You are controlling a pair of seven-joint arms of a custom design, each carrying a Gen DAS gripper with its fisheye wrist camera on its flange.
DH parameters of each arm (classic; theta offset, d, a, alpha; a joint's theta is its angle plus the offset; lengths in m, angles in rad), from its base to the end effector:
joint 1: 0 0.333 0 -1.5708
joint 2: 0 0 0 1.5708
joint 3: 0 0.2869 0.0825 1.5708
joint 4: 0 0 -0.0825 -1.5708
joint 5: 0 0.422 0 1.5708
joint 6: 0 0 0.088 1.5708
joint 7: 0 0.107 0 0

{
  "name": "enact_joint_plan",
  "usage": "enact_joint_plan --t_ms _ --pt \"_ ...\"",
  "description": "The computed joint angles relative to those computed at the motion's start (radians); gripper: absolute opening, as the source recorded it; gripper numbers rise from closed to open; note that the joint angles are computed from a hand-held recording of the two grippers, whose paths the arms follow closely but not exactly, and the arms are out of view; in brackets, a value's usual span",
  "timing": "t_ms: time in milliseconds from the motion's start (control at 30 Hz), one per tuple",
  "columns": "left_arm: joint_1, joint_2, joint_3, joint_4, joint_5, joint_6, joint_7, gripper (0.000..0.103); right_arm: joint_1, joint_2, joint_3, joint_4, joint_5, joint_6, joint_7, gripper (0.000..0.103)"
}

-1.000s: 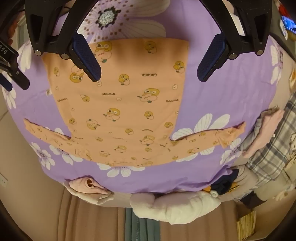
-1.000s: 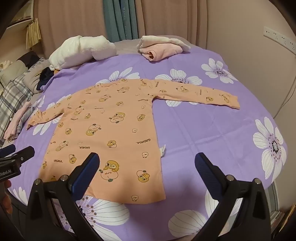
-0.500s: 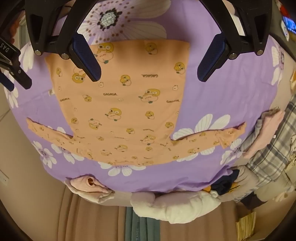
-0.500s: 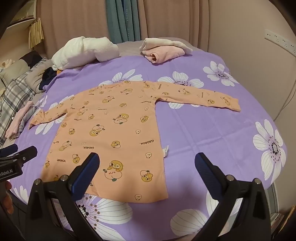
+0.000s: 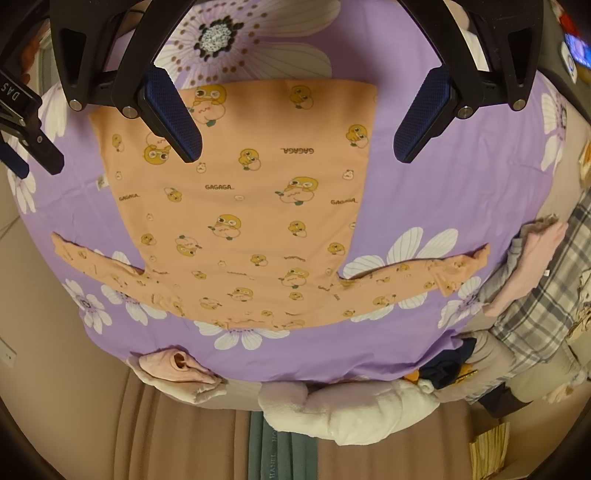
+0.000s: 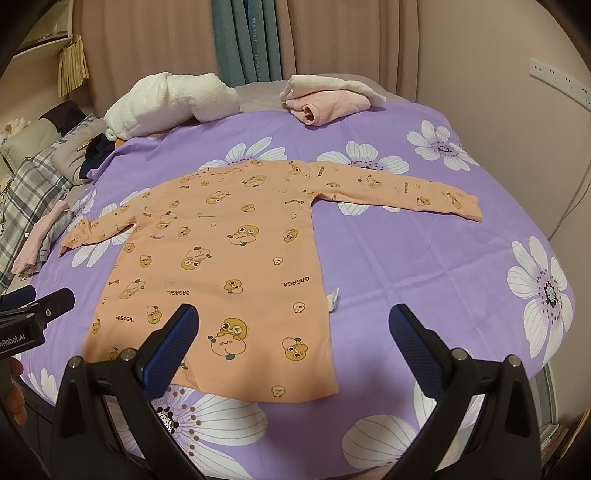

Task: Fold small clothes

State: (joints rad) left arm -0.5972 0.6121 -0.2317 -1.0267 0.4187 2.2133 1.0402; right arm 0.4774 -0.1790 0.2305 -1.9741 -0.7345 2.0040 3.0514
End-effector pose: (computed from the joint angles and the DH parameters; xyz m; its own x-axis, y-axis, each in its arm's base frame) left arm 0.5854 -0.5300 0.5413 -0.3669 -0.9299 0.0251 -0.7497 0.2796 -0.5998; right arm 0.4569 0.3466 0.5441 -0.4885 -0.8722 -0.0241 -0.6254 0.3693 -0.6873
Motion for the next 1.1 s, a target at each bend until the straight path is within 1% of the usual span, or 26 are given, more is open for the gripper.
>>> enact_joint_plan --t_ms 1100 --pt "-0.013 0.022 0.009 0.036 0.006 -0.016 0.005 0.103 -0.001 -0.003 0.0 -0.012 0.001 0.018 0.012 0.103"
